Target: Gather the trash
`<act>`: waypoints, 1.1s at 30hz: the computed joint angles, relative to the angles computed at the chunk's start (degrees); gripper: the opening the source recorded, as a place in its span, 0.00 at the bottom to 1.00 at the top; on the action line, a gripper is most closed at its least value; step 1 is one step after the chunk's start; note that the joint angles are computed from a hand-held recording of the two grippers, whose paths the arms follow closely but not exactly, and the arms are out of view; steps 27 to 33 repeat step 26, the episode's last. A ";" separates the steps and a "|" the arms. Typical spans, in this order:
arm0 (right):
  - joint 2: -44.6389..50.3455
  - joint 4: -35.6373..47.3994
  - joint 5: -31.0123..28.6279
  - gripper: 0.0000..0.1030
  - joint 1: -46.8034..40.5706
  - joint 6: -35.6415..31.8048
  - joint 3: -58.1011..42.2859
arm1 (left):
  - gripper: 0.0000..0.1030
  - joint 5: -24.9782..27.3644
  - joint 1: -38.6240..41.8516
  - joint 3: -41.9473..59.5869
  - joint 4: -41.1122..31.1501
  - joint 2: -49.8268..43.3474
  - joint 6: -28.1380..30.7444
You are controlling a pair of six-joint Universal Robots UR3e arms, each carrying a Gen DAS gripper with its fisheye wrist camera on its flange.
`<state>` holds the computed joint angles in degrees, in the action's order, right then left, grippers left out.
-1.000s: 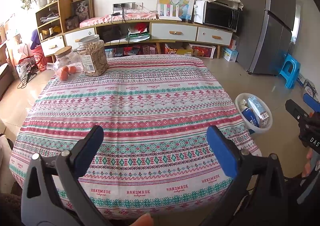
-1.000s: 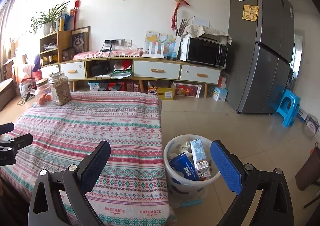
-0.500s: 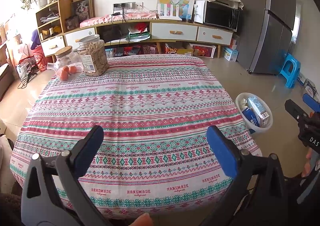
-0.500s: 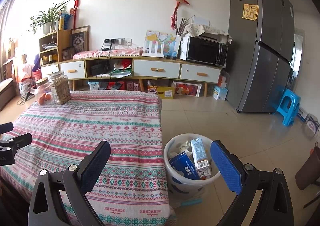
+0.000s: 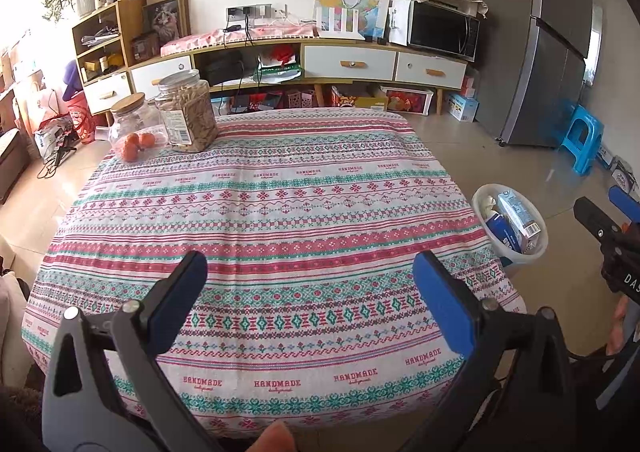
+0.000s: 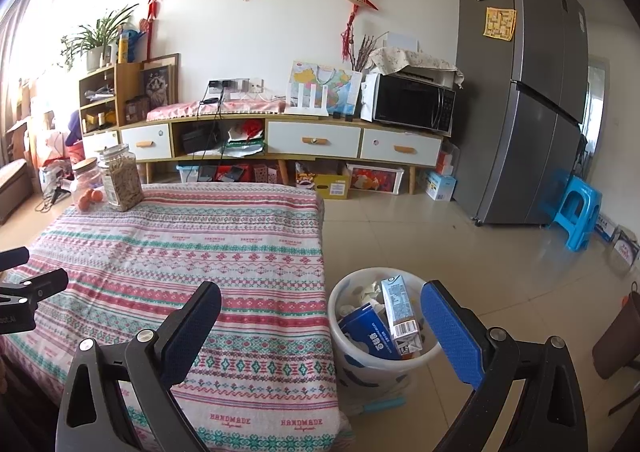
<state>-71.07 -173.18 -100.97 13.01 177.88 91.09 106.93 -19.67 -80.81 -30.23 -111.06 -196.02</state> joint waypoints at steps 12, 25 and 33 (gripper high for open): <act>0.57 1.23 1.38 0.98 0.57 -0.68 -0.88 | 0.99 0.05 -0.09 0.12 -0.30 -0.23 -0.27; 1.74 4.61 5.15 0.98 0.53 -0.41 -2.81 | 0.99 -1.74 0.85 3.41 -5.05 -2.27 -1.18; 1.44 4.40 5.62 0.98 0.35 -0.33 -2.34 | 0.99 -2.60 1.25 3.48 -5.61 -2.22 -1.86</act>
